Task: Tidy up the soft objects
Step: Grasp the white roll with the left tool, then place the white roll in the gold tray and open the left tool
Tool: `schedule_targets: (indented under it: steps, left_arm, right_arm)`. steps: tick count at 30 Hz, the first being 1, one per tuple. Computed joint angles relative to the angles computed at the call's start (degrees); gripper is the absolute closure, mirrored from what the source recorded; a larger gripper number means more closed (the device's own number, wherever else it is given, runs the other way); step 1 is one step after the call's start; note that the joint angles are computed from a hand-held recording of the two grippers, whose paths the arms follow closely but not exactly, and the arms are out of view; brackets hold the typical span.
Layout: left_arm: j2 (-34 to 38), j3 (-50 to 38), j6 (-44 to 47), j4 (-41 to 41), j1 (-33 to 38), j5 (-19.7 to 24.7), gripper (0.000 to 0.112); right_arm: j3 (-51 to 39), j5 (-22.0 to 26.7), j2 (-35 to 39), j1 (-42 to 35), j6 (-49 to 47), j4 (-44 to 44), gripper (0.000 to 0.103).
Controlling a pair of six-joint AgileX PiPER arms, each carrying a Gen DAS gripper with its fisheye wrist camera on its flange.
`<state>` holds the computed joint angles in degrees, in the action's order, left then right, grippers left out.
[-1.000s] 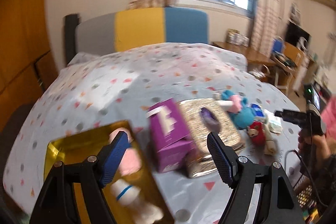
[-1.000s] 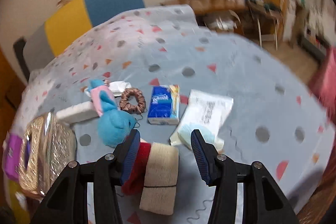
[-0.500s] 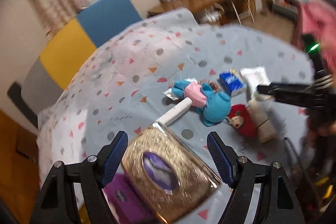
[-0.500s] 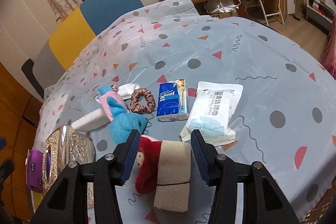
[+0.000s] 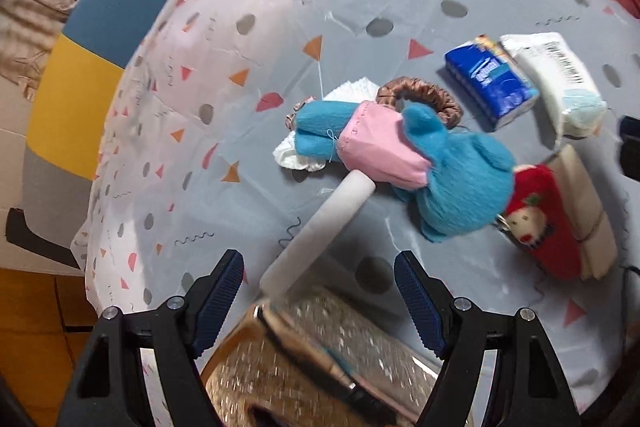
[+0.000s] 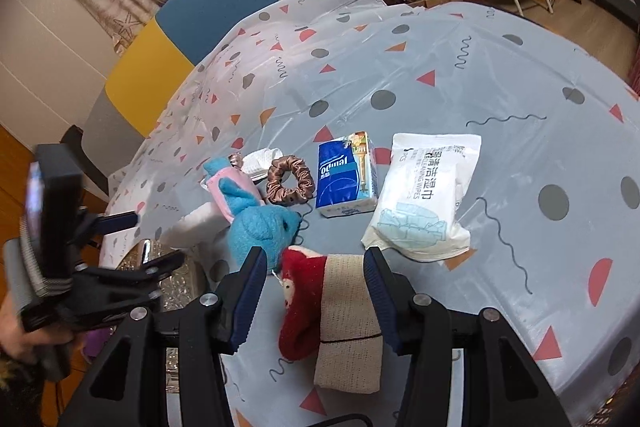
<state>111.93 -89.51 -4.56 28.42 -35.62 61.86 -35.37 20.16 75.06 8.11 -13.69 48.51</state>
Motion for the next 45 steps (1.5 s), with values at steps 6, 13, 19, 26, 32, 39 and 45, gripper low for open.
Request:
schedule_targets:
  steps: [6, 13, 19, 26, 32, 39, 45]
  left_arm:
    - [6.0, -6.1, 3.0, -3.2, 1.7, 2.0, 0.050]
    - [5.8, -4.8, 2.0, -3.3, 2.3, -0.9, 0.082]
    - [-1.7, -2.7, -1.4, -4.0, 3.9, -3.6, 0.084]
    - [-11.1, 0.4, -2.3, -16.3, 7.8, -5.5, 0.084]
    - [-18.6, 5.9, -3.3, -27.5, 11.3, -8.1, 0.084]
    - [-31.6, 14.4, -3.7, -31.4, 15.2, -10.7, 0.084]
    - [-42.2, 21.5, -1.7, -33.5, 20.9, -10.9, 0.084]
  right_arm:
    - [0.4, 2.0, 0.4, -2.2, -5.7, 6.1, 0.052]
    - [0.4, 2.0, 0.5, -2.3, -5.2, 6.0, 0.052]
    - [0.2, 1.7, 0.6, -1.8, -3.2, 3.8, 0.052]
    - [-0.4, 1.0, 1.5, -0.4, 2.4, -1.9, 0.052]
    - [-0.9, 0.6, 2.3, 0.7, 9.3, -8.5, 0.052]
    - [-1.4, 0.4, 2.8, 1.7, 15.3, -14.6, 0.052]
    - [-1.5, 0.0, 2.7, 2.5, 19.6, -18.8, 0.052]
